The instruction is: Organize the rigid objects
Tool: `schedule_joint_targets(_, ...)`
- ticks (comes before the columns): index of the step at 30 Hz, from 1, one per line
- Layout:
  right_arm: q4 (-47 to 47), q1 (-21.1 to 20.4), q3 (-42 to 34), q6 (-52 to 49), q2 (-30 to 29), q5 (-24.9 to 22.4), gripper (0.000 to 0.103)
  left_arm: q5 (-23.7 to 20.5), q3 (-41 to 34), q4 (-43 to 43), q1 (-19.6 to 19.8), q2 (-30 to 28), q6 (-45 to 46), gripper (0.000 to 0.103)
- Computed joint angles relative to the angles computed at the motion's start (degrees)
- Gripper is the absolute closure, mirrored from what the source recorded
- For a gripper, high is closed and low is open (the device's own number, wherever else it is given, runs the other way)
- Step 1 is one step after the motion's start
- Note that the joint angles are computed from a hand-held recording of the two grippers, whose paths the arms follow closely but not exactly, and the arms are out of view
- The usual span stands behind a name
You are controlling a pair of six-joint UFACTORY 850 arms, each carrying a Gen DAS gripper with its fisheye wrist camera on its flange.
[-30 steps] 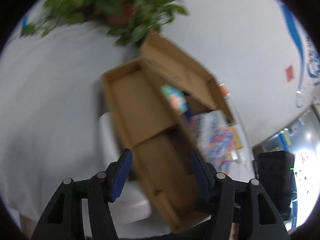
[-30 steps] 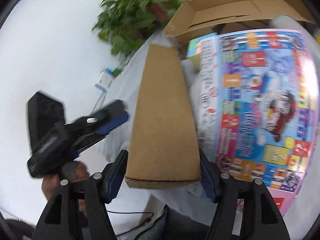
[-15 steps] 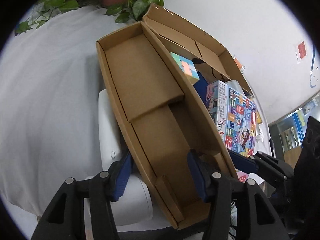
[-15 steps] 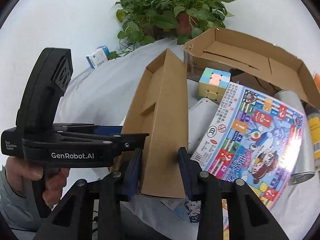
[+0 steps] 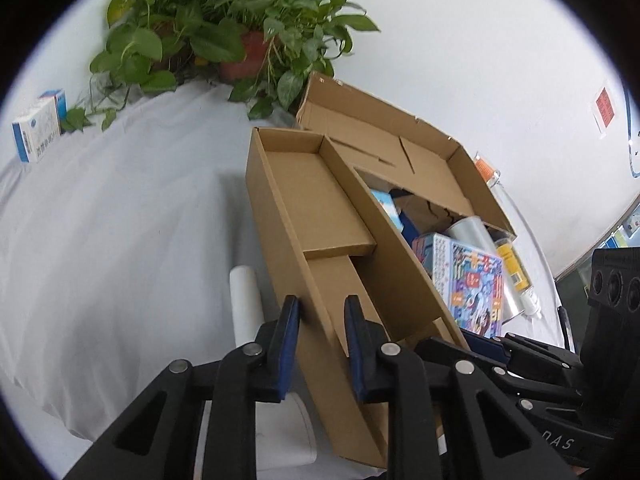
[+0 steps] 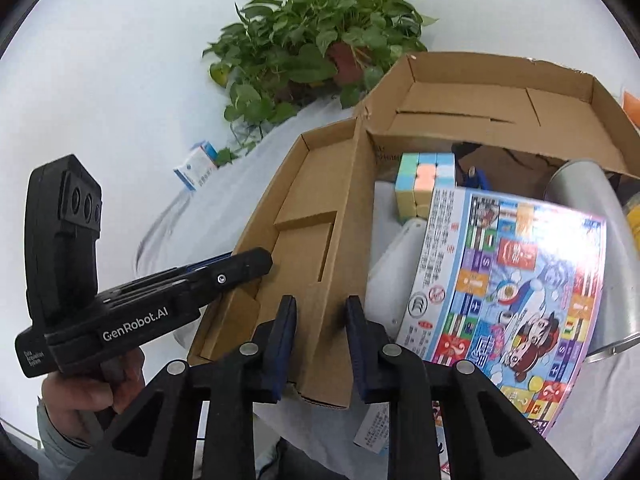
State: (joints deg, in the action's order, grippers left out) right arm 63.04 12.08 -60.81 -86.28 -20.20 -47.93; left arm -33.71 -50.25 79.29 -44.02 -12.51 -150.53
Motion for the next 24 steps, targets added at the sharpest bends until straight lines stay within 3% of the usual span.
schedule_joint_targets(5,4.73,-0.72,-0.99,-1.95,2.26,-1.94,0.080,-5.13,-2.08,2.18,0.03,1.63,3.59,0.082)
schedule_joint_targets(9,7.55,-0.61,-3.99,-1.62,2.02,-1.88,0.080,-6.80,-5.71,4.90,2.31,1.56,10.47,0.082)
schedule_joint_targets(12,8.20,-0.22,-8.89,1.71,-0.68,-1.13,0.080,-3.73,-9.02,7.12,6.03,0.15,14.97,0.082)
schedule_joint_targets(18,2.74,2.55,-26.09,15.24,-12.09,0.40,0.080,4.78,-17.31,8.74,15.14,-5.61,22.43,0.082)
schedule_joint_targets(24,-12.73,6.31,-53.77,37.84,-31.02,-4.71,0.080,16.14,-23.56,0.25,24.55,-13.03,30.35,0.082)
